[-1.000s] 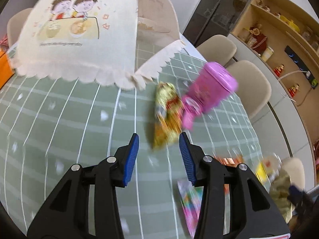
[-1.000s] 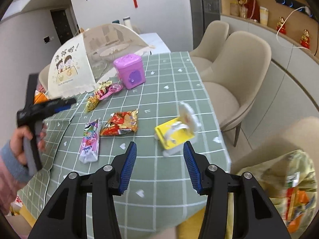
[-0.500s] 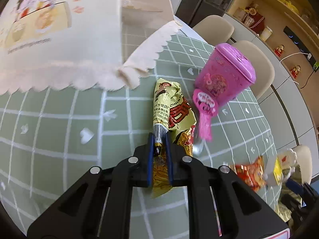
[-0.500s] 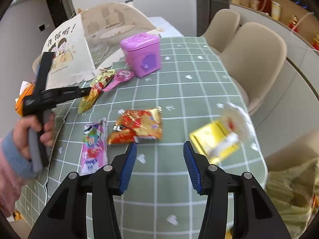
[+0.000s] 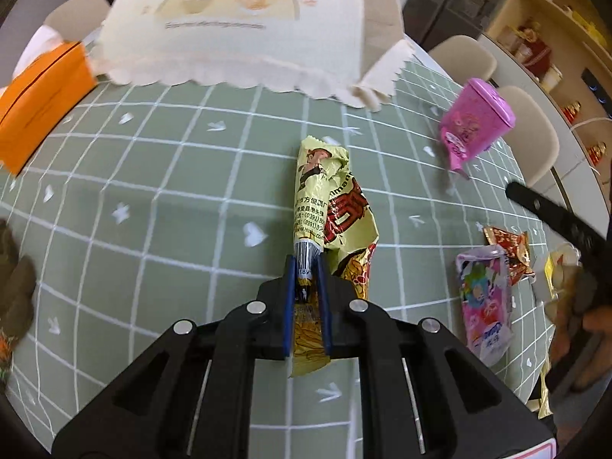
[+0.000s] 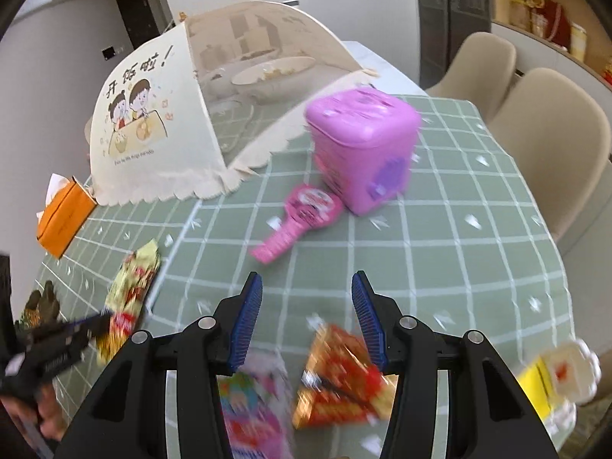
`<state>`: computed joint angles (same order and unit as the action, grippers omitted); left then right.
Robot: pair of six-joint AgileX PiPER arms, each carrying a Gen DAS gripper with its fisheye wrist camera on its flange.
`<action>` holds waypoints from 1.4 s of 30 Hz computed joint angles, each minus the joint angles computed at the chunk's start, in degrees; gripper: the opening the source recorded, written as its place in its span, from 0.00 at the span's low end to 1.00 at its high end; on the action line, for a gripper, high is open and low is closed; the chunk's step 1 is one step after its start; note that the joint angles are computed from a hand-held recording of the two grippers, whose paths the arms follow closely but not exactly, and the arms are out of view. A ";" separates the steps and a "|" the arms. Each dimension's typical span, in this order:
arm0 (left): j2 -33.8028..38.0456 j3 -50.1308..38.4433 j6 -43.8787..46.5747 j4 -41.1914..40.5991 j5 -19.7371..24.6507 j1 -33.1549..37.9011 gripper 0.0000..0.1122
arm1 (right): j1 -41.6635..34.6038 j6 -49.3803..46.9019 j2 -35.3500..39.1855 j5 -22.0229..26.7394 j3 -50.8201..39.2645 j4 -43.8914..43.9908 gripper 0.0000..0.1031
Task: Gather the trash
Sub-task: 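Hold the gold wrapper in the left tool while the right tool grasps the pink heart lollipop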
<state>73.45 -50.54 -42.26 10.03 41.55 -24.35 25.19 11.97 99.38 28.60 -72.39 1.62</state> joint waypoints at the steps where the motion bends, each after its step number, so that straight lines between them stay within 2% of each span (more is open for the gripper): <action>1: -0.59 0.56 0.01 -0.32 0.02 0.35 0.09 | 0.51 0.13 2.06 0.53 -2.25 -0.68 0.45; 5: -3.78 3.28 1.68 -4.57 -0.69 2.32 0.09 | 0.92 -1.02 7.63 2.60 -8.40 0.47 0.45; 9: -5.79 5.10 2.90 -7.43 -1.18 2.74 0.16 | 1.30 2.32 13.56 6.53 -15.52 -3.11 0.45; 12: -5.64 5.28 2.78 -8.33 -1.52 2.41 0.17 | 0.65 2.60 17.09 9.90 -19.63 -3.40 0.44; 13: -5.46 5.17 2.85 -8.48 -1.56 2.42 0.17 | 0.42 2.38 17.04 9.77 -19.32 -3.20 0.35; 14: -5.47 5.06 3.11 -8.70 -1.49 2.63 0.17 | 0.08 1.69 16.61 9.66 -18.61 -2.66 0.33; 18: -6.83 5.45 4.23 -9.36 -1.51 3.99 0.18 | -0.85 -1.76 12.34 9.30 -12.42 -1.55 0.33; 21: -8.32 6.55 5.45 -10.82 -1.92 5.88 0.19 | -1.46 -9.26 8.01 4.83 -6.41 3.00 0.33; 22: -8.79 6.98 5.61 -11.29 -2.11 6.39 0.20 | -1.53 -10.62 7.54 4.30 -6.00 3.69 0.34; 24: -9.72 8.03 6.07 -12.65 -2.50 7.66 0.21 | -1.58 -9.48 8.25 5.34 -7.85 4.30 0.44; 26: -10.33 8.59 6.32 -13.43 -2.61 8.22 0.21 | -2.18 -8.69 9.10 4.76 -9.22 7.81 0.47; 29: -10.86 8.66 6.01 -13.21 -2.16 8.09 0.21 | -1.20 0.80 11.86 3.41 -12.74 3.82 0.51; 30: -11.13 8.60 6.32 -13.30 -1.90 8.15 0.21 | -0.45 4.74 13.82 4.26 -15.32 0.62 0.51; 36: -14.05 9.24 9.24 -14.56 -0.53 10.15 0.24 | 2.72 12.41 22.79 11.65 -28.39 -11.74 0.51; 42: -16.18 10.80 11.28 -16.47 -0.18 11.81 0.26 | 1.70 7.32 27.33 16.36 -35.88 -8.03 0.51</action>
<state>57.27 -39.74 -30.97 -6.44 41.37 -12.54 26.88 19.29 126.71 44.96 -108.28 -6.41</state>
